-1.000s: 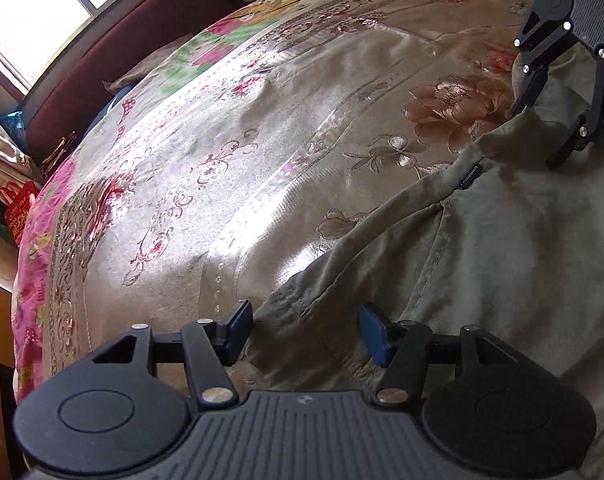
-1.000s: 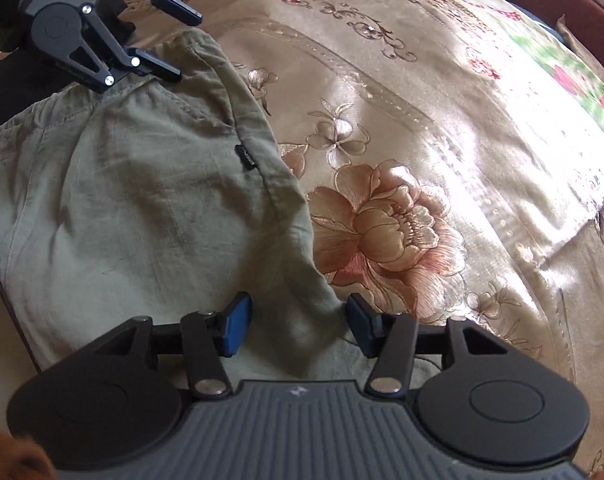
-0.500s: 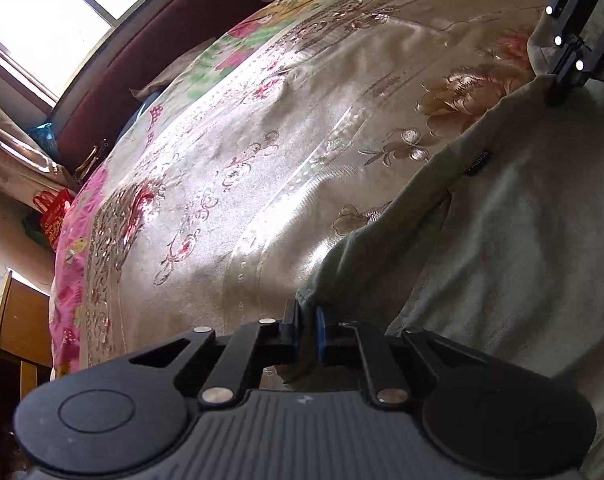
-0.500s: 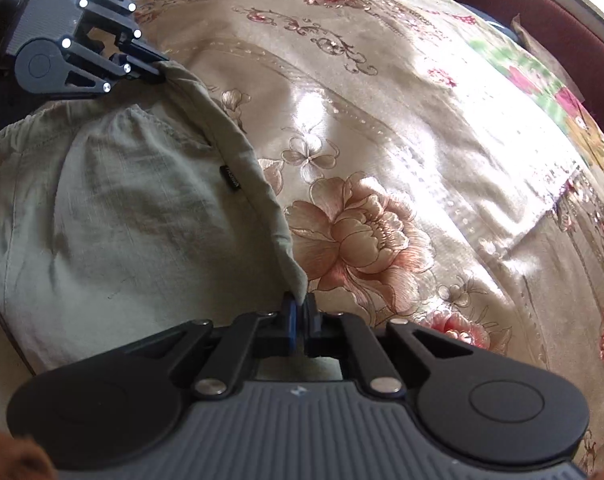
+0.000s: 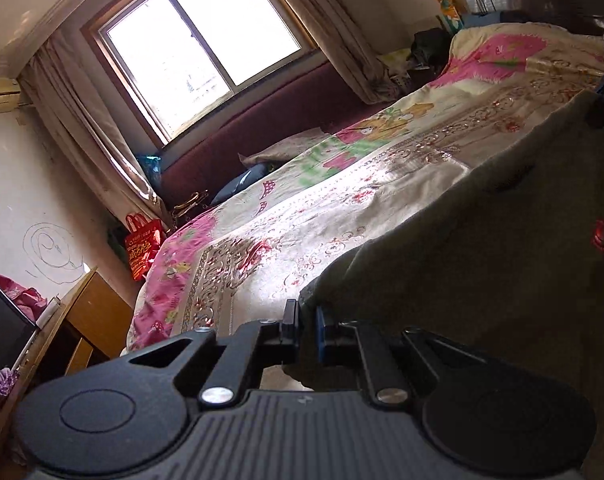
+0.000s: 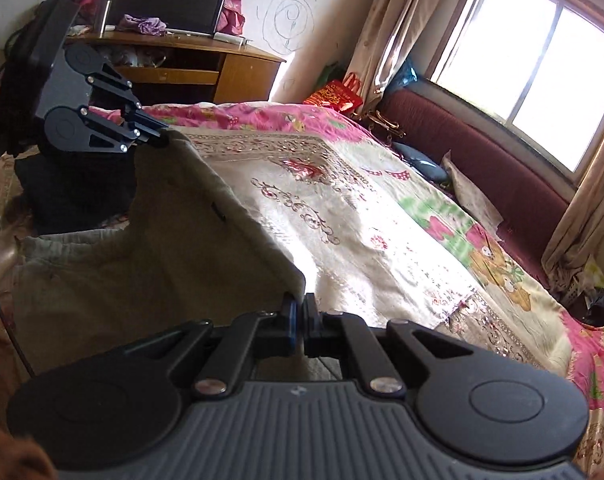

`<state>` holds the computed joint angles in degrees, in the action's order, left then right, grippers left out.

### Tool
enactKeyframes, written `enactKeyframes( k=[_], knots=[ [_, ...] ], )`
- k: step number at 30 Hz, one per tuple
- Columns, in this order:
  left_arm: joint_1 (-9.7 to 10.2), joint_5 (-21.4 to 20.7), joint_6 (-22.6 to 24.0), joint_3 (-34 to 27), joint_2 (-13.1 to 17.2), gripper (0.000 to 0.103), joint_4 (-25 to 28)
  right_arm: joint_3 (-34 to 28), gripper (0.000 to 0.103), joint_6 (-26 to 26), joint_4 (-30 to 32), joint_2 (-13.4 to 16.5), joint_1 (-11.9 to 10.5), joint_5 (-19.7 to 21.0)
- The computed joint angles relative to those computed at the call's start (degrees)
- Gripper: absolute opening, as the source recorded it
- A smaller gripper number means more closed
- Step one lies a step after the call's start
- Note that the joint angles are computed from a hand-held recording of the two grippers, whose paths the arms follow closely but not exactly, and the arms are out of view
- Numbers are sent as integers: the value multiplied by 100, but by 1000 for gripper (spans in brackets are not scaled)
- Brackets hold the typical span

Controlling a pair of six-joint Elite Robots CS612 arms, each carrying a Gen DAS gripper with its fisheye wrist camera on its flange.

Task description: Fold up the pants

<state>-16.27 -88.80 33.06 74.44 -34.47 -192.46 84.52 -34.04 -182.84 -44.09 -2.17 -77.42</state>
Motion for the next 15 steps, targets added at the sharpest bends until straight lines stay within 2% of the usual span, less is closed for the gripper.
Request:
enactKeyframes(
  k=[2,5,10,13,15],
  knots=[
    [8,53,-10,548,-154,26,-364,487,3,-117,-309,-137,103,-52],
    [3,267,-52,1106,-220,26,-607,1049,3,-177,-286,-228,246,-61],
    [-30,696,-127,1546,-147,26,-589,1249,4,-73,312,-10,501,-335],
    [-13,863,-439,1635,-96,26,-720,1357,5,-273,-129,68,648,-716],
    [19,912,-729,1621,-72,26,-786,1328,4,-144,-113,29,649,-670]
  ],
)
